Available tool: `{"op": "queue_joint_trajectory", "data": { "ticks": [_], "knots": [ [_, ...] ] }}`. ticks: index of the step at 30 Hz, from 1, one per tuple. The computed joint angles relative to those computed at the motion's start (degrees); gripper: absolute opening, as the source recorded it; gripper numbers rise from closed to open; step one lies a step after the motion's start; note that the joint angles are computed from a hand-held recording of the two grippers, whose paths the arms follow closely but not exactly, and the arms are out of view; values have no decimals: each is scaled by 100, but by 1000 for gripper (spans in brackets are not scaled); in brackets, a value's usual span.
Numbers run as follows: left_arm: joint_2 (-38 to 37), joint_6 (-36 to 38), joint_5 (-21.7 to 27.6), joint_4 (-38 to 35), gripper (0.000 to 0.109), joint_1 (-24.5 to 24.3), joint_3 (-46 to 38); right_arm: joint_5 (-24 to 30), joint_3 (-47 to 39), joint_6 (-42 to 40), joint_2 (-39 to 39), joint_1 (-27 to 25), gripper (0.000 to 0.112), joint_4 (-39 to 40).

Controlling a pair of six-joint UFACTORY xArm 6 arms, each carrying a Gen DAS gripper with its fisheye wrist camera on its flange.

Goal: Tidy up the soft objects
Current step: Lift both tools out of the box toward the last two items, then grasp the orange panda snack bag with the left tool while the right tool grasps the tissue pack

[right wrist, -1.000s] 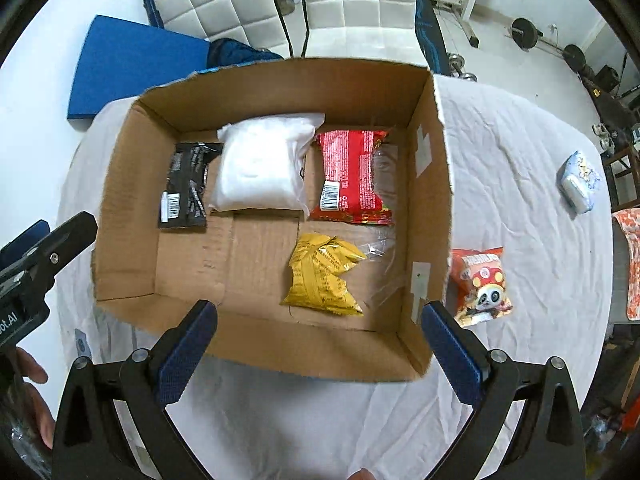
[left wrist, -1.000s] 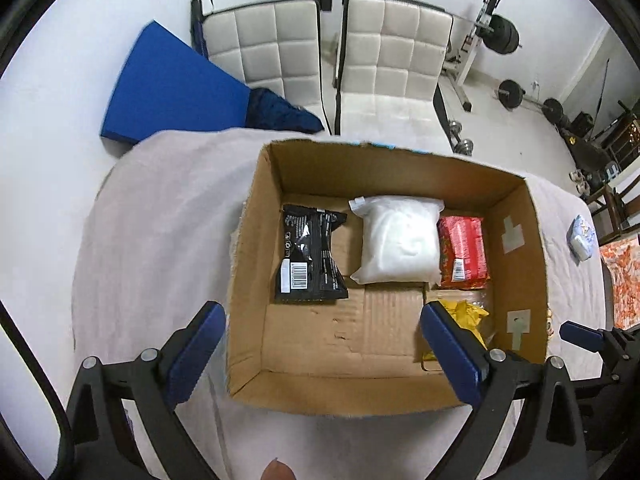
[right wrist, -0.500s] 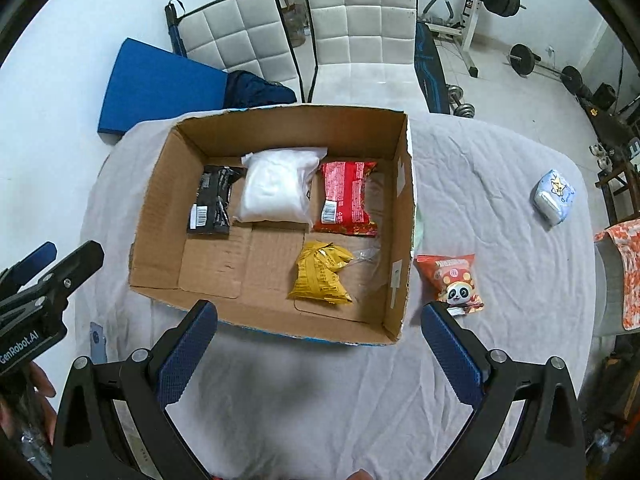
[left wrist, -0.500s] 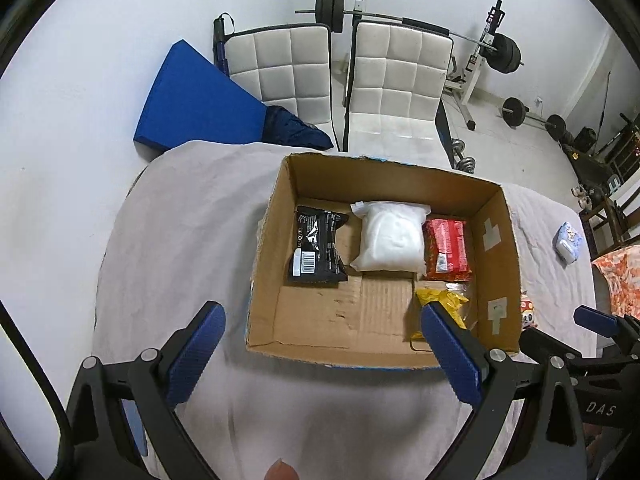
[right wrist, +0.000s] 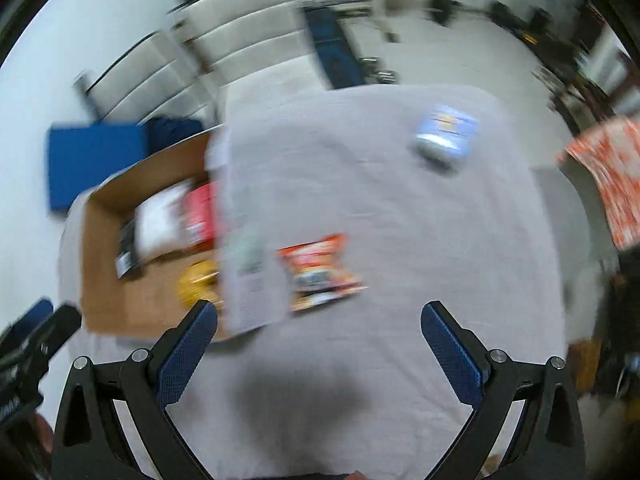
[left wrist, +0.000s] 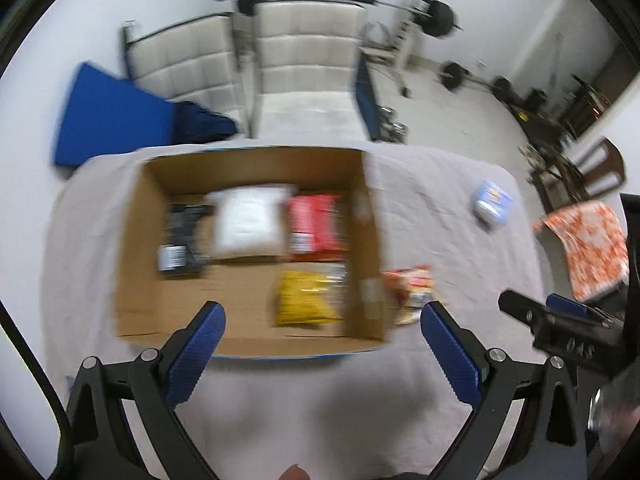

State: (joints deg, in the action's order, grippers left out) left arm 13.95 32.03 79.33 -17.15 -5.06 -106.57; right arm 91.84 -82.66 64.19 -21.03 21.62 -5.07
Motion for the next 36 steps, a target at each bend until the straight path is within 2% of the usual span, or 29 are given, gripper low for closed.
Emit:
{"op": "queue_joint_trajectory", "data": {
  "ticks": [3, 7, 11, 16, 24, 25, 27, 29, 31, 36],
  "knots": [
    [-137, -207, -60, 134, 100, -545, 354, 214, 667, -161, -758, -694, 103, -15],
    [125, -547, 118, 351, 100, -1189, 292, 335, 1422, -647, -1527, -1641, 103, 90],
    [954, -1057, 700, 709, 100, -1798, -370, 305, 2112, -1374, -2082, -2589, 103, 384],
    [1635, -1569, 979, 1096, 95, -2143, -680, 90, 2594, -2300, -2216, -3437, 103, 751],
    [2268, -2066, 1143, 1817, 88, -2546, -859, -514, 2678, -3274, -1598, -4011, 103, 1134],
    [2355, -2086, 1179, 1900, 83, -2601, -907, -598, 2667, -3369, -1487, -4056, 103, 1171],
    [2513, -2131, 1252, 2037, 78, -2672, -998, -762, 2614, -3582, -1185, -4204, 103, 1287],
    [2622, -2174, 1275, 2155, 65, -2735, -1019, -947, 2555, -3747, -890, -4417, 103, 1539],
    [2669, -2218, 1242, 2223, 57, -2755, -1023, -1134, 2468, -3841, -558, -4583, 103, 1775],
    [2943, -2584, 1113, 1789, 53, -2662, -1553, -1586, 2039, -3823, 548, -4915, 103, 2454]
  ]
}}
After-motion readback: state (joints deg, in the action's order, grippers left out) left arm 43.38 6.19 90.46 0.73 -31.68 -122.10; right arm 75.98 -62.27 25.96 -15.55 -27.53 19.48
